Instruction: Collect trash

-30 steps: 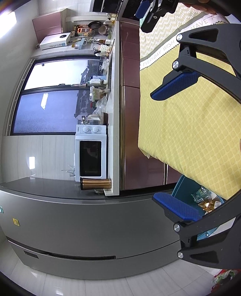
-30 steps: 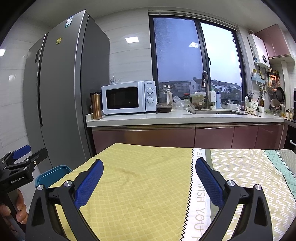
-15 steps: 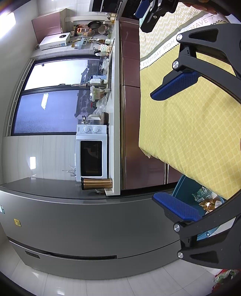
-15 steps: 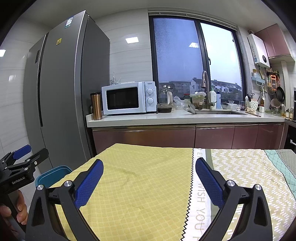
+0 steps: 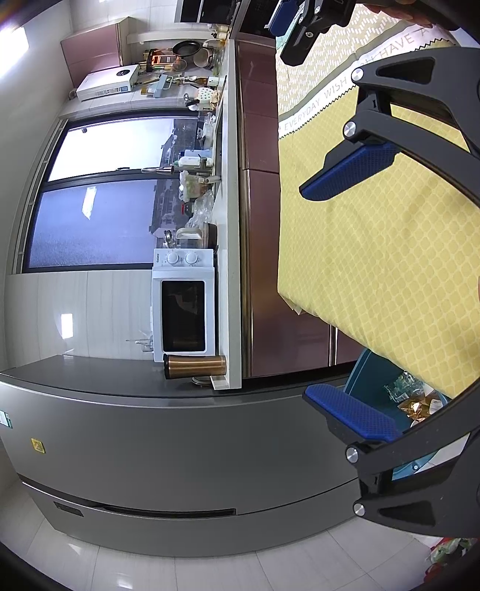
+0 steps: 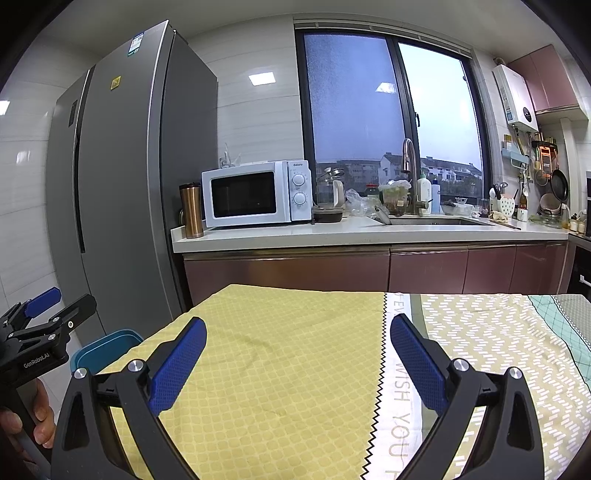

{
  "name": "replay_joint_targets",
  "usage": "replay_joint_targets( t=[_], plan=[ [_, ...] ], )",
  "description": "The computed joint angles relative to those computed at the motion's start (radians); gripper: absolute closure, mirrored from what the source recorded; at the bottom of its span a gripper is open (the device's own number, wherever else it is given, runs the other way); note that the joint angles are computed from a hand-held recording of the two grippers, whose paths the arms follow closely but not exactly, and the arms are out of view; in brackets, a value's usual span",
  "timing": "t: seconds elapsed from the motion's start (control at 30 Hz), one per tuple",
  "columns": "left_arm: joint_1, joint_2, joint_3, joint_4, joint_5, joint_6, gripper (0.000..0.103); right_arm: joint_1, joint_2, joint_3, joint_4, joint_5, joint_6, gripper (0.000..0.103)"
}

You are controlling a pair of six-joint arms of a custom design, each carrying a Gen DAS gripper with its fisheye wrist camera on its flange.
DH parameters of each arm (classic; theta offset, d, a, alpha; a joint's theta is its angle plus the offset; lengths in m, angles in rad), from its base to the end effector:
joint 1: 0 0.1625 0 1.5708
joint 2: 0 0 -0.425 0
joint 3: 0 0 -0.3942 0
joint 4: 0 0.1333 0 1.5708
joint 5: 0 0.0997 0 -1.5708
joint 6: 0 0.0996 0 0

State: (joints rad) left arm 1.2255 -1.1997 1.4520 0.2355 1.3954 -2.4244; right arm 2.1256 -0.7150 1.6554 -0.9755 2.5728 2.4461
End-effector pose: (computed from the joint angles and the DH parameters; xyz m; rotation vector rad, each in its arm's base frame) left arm -0.0531 -0.5928 0.3261 1.1190 2.1577 -1.3953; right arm 0.3635 -0.4928 0.0249 0.1952 -1.7802 1.5495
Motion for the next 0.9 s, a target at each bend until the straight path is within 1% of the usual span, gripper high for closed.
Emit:
replay_joint_targets(
  t=[0.9],
  plan=[
    [-0.001, 0.001, -0.003, -0.003, 0.002, 0.006, 0.005, 0.006, 0.01, 0.003, -0.038, 0.014, -0.016, 0.007]
  ],
)
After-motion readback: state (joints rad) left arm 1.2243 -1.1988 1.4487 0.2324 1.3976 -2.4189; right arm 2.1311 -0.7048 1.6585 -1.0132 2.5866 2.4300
